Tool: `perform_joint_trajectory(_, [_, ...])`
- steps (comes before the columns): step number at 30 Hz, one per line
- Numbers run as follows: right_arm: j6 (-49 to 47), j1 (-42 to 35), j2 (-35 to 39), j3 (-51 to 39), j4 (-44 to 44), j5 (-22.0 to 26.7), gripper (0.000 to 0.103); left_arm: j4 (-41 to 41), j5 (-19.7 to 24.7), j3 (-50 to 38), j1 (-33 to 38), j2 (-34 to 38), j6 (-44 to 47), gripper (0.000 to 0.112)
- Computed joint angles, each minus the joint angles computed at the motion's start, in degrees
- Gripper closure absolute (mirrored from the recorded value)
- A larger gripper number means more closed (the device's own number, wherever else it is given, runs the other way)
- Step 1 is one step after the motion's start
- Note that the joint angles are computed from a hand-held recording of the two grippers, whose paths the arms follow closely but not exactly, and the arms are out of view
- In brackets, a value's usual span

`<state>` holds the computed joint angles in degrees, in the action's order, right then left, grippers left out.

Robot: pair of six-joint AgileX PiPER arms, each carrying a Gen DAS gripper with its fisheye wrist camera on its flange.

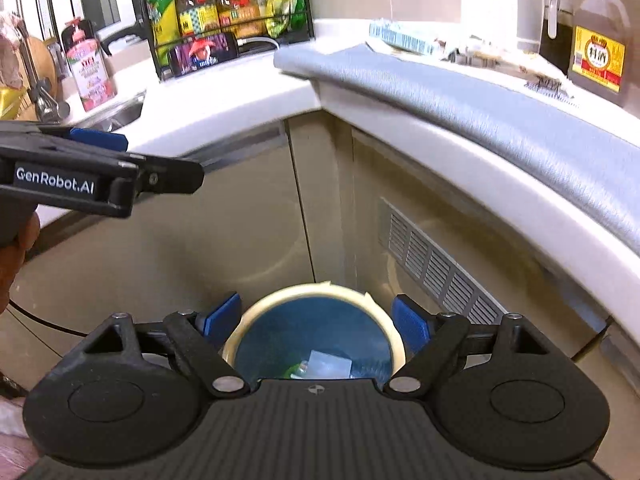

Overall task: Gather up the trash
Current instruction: 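Raise both open tools from the bin up toward the grey mat, then move both tools toward the light blue box and clear snack bag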

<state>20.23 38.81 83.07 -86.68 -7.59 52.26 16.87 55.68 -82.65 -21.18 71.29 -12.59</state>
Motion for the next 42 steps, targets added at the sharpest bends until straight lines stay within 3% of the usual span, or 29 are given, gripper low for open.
perform_joint_trajectory(18, [-2.6,-3.9,-2.6,-9.7,-2.6,-1.1,0.013,2.5,2.0,-19.9,-2.9,5.5,3.0,0.009])
perform_joint_trajectory(42, [-6.4,-8.2,-0.9,-15.0,-2.3,-1.7,0.012,1.3,1.2,-28.5,-1.2,12.5,6.0,0.009])
